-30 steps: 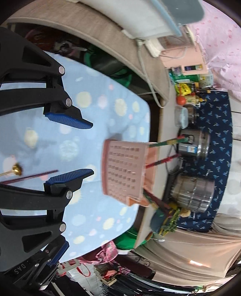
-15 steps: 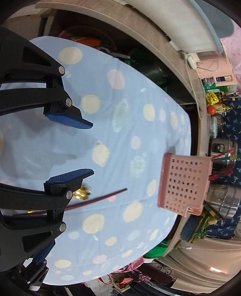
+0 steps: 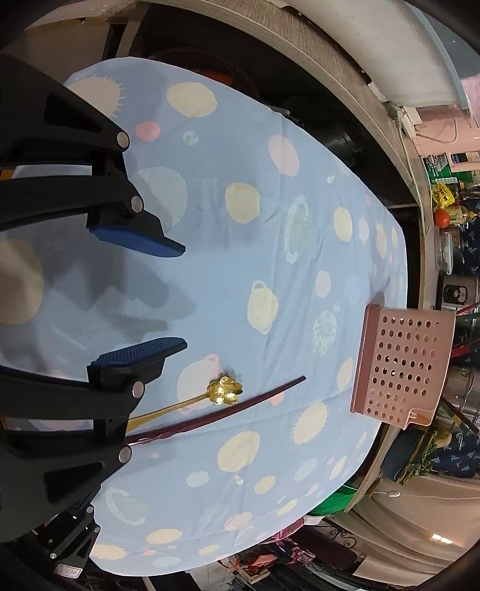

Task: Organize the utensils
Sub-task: 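Grasp the last dark red chopstick with the right tool while the left tool grasps the gold spoon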

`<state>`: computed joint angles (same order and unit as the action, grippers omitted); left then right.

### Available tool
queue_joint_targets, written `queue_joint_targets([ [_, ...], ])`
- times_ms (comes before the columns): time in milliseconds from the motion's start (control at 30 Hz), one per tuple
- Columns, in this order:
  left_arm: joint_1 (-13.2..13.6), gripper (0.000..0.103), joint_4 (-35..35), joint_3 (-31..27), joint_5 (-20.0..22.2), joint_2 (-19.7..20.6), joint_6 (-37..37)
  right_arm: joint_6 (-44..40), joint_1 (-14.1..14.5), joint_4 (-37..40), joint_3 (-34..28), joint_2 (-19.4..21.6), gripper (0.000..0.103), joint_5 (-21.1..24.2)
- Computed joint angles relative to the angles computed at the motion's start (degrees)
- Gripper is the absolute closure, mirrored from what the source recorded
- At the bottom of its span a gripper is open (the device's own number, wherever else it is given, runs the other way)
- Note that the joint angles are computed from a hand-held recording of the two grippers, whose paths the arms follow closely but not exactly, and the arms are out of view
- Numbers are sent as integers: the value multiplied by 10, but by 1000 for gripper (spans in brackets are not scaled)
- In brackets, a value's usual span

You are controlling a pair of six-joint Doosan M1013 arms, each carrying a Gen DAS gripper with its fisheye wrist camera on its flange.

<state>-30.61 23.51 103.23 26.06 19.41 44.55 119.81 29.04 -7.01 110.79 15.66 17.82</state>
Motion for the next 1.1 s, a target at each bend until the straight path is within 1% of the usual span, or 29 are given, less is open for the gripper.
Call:
queue_joint_targets([
  [67,0,60,-5,0,0,0,4,8,0,-6,2,-1,87,-3],
  [167,-1,60,-16,2,-2,0,15,31,-2,-22,4,-1,95,-4],
  [200,-2,60,-18,2,-1,0,17,37,-3,-25,5,-1,96,-5],
  [267,-3,60,-27,2,-1,1,29,70,-3,-55,6,-2,96,-4],
  [433,-6,59,-54,2,0,2,60,128,-7,-99,9,-5,96,-2],
  [500,-9,50,-70,2,0,2,76,153,-11,-116,12,-6,96,-1],
  [533,-10,41,-71,3,-2,1,77,158,-13,-119,13,-7,96,-1],
  [567,-13,39,-69,4,-6,0,76,161,-16,-117,14,-8,96,-2],
  [667,-20,39,-89,3,-12,1,111,167,-25,-109,18,-10,96,-6],
  [733,-24,39,-117,2,-14,2,147,165,-30,-100,21,-12,96,-8],
  [867,-32,39,-136,-4,-9,10,180,169,-38,-94,25,-15,96,-10],
  [933,-35,41,-127,-6,-6,14,171,163,-39,-87,25,-15,96,-12],
  [1000,-37,46,-104,-5,-10,15,150,172,-37,-98,24,-14,96,-11],
  [1033,-38,53,-96,-5,-11,15,144,173,-36,-99,24,-14,96,-11],
  [1067,-39,63,-87,-4,-11,14,138,172,-36,-99,24,-13,96,-12],
  [1100,-39,68,-84,-4,-12,14,139,171,-36,-99,24,-13,96,-12],
])
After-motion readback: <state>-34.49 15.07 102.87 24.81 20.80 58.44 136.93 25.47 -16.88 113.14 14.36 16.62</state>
